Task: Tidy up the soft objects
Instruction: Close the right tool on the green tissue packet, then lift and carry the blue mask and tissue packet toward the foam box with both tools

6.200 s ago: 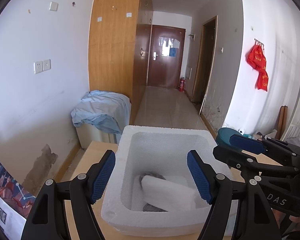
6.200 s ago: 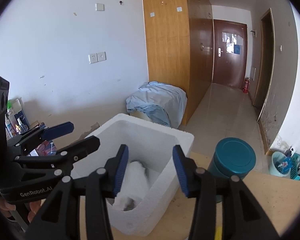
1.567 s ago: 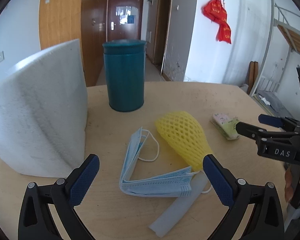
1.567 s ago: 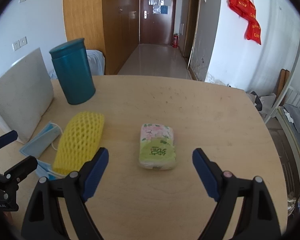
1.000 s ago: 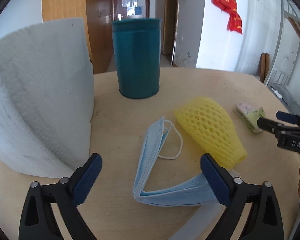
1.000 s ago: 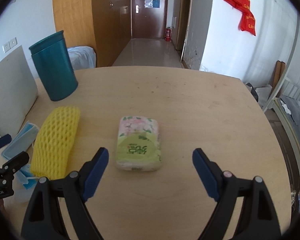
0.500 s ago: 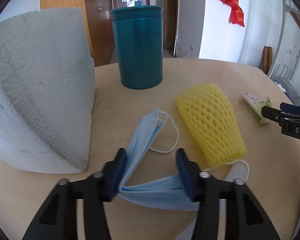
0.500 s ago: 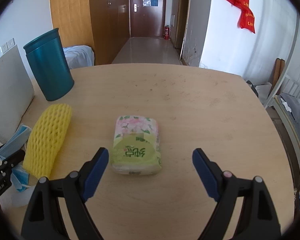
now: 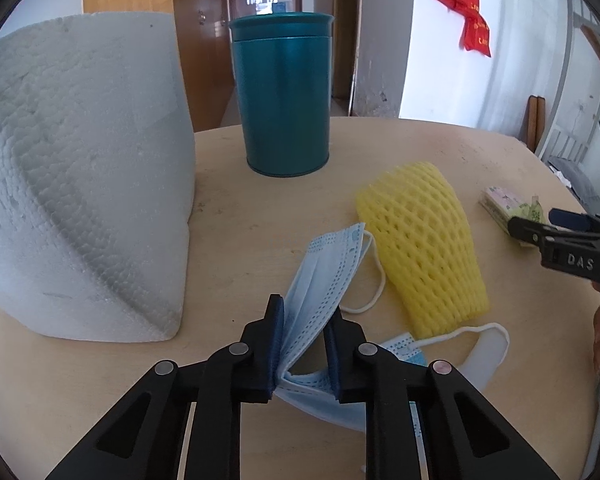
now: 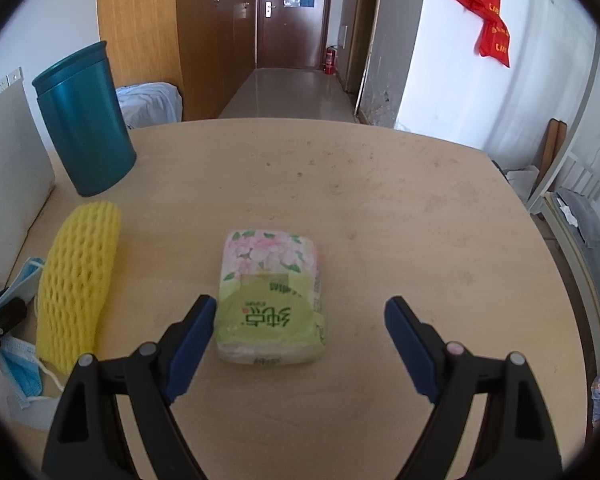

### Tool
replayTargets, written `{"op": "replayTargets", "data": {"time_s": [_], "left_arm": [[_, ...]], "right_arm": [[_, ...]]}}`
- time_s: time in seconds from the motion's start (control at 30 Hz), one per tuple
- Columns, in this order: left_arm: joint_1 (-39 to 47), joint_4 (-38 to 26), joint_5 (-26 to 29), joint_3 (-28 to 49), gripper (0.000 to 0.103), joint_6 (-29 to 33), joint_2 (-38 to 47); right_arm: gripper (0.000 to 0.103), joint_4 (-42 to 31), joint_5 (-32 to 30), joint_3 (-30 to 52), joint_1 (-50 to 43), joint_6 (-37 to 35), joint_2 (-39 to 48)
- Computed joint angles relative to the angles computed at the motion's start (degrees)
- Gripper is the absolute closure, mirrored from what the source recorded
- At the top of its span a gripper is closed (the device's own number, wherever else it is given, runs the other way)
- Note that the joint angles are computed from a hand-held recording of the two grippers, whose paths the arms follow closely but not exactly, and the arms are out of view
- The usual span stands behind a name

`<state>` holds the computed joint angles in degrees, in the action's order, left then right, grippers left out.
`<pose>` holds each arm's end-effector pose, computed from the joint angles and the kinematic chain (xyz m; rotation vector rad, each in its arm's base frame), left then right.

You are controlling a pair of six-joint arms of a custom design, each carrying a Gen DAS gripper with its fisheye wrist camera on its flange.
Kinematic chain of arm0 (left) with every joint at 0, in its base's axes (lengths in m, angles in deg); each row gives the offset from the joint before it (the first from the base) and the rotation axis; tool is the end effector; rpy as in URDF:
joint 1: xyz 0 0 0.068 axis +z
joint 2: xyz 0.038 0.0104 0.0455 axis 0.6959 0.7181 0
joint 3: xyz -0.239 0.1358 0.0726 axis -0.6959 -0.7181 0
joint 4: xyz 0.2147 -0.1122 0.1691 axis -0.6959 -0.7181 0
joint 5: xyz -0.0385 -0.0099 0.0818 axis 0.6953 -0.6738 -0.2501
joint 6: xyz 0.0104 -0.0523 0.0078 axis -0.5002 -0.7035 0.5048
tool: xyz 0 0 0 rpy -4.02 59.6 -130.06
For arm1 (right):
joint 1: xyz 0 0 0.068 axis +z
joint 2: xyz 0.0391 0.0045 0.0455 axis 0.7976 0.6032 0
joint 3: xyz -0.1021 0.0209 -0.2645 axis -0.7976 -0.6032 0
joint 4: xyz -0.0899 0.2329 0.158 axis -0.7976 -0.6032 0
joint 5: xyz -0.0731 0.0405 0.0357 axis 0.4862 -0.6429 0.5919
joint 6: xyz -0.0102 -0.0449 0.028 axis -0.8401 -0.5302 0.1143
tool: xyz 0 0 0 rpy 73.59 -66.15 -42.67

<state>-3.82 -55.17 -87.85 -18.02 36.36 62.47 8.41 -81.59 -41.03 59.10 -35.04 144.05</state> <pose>0.1596 -0.1508 0.0909 0.0170 2.4287 0.0140 0.2217 0.0239 0.1105 -0.2283 2.4394 0.0068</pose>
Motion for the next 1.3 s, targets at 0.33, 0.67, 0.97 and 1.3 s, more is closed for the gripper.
{"op": "replayTargets", "data": {"time_s": [0.33, 0.67, 0.97, 1.3], "left_arm": [[0.58, 0.53, 1.68, -0.86, 0.086, 0.92, -1.52], [-1.19, 0.01, 0.07, -2.35, 0.086, 0.69, -5.11], [-4.88, -2.49, -3.05, -3.89, 0.086, -0.53, -11.26], [-13.0, -15.77, -12.64, -4.74, 0.086, -7.06, -24.85]], "right_arm": [[0.047, -1.25, -3.37, 0.06, -1.76, 0.75, 0.36], [0.051, -2.97, -7.01, -1.31, -4.23, 1.93, -5.24], [0.051, -4.46, -7.46, -2.77, -4.79, 2.24, -10.02], [0.051, -11.4, -6.16, -6.58, -2.56, 2.96, -25.06]]}}
